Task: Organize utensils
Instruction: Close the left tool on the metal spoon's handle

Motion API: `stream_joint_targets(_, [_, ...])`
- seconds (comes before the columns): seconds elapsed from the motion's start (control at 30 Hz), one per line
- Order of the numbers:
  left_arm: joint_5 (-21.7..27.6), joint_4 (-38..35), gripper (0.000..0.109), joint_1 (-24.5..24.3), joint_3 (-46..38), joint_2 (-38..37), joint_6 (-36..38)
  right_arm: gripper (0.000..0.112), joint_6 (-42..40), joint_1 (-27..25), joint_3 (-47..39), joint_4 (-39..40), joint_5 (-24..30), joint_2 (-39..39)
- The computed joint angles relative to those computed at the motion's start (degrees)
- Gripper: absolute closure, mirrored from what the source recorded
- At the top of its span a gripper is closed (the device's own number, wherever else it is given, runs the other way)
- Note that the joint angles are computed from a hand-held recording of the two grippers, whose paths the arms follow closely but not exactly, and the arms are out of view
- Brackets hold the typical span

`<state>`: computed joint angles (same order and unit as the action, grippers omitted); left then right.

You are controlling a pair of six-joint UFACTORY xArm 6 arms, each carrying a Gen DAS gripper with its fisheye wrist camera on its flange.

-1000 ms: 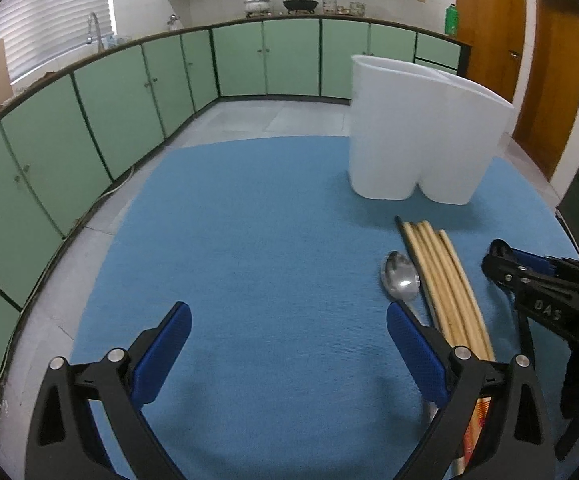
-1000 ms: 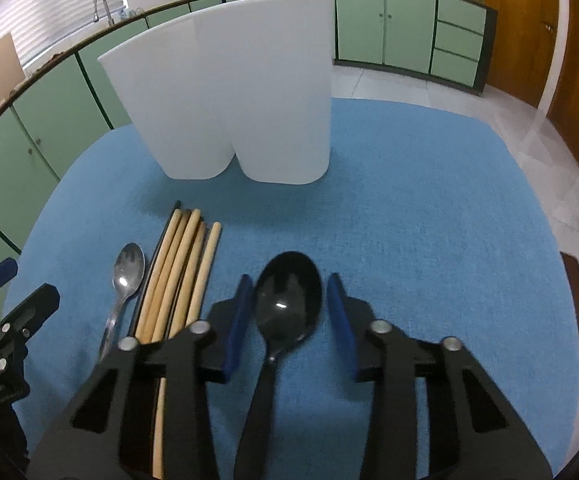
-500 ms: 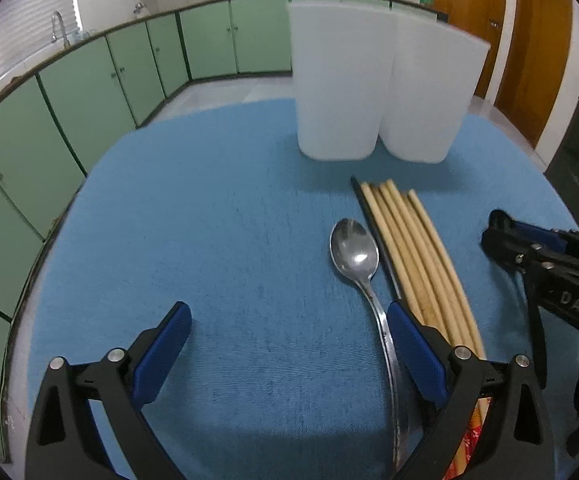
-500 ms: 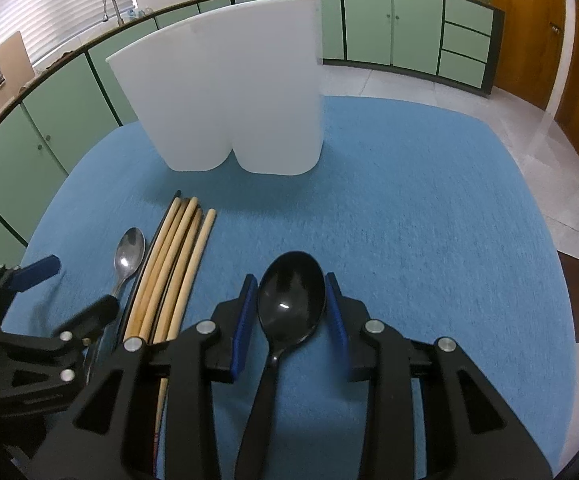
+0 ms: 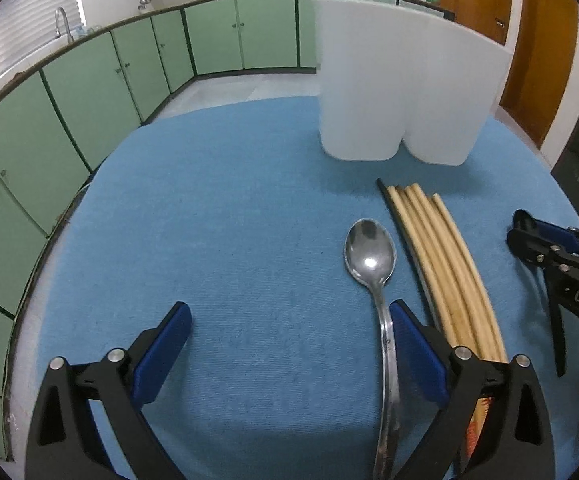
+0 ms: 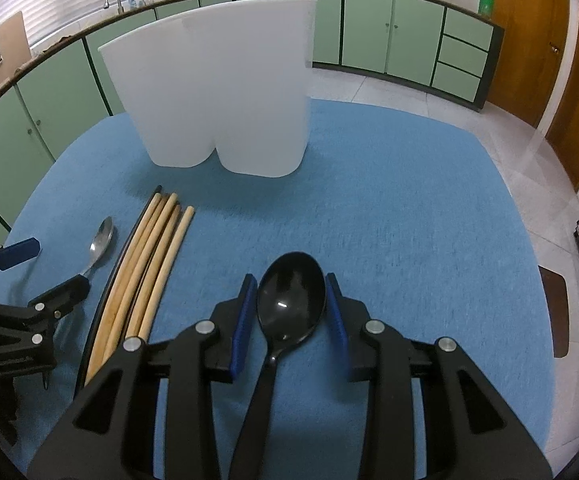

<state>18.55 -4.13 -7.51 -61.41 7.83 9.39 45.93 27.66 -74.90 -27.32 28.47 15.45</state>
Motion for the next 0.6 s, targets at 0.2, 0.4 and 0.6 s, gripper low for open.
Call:
stream_joint_targets(0.2, [1.5, 0.5, 0.012, -0.7, -4.6, 3.0, 0.2, 0.077, -1.8, -1.0, 0.4, 0.4, -0.2, 0.2])
stream_joint_targets(0.4, [3.9, 3.9, 0.012, -0.8, -10.1, 7.2, -3.6, 0.077, -4.9, -2.1, -0.3, 4.1, -0.7, 0.7])
stream_joint_targets(0.6, [5.6, 4.7, 0.012, -0.9, -12.4, 8.7, -4.7, 0.072, -8.8, -2.7, -1.4, 8.3, 0.8, 0.8])
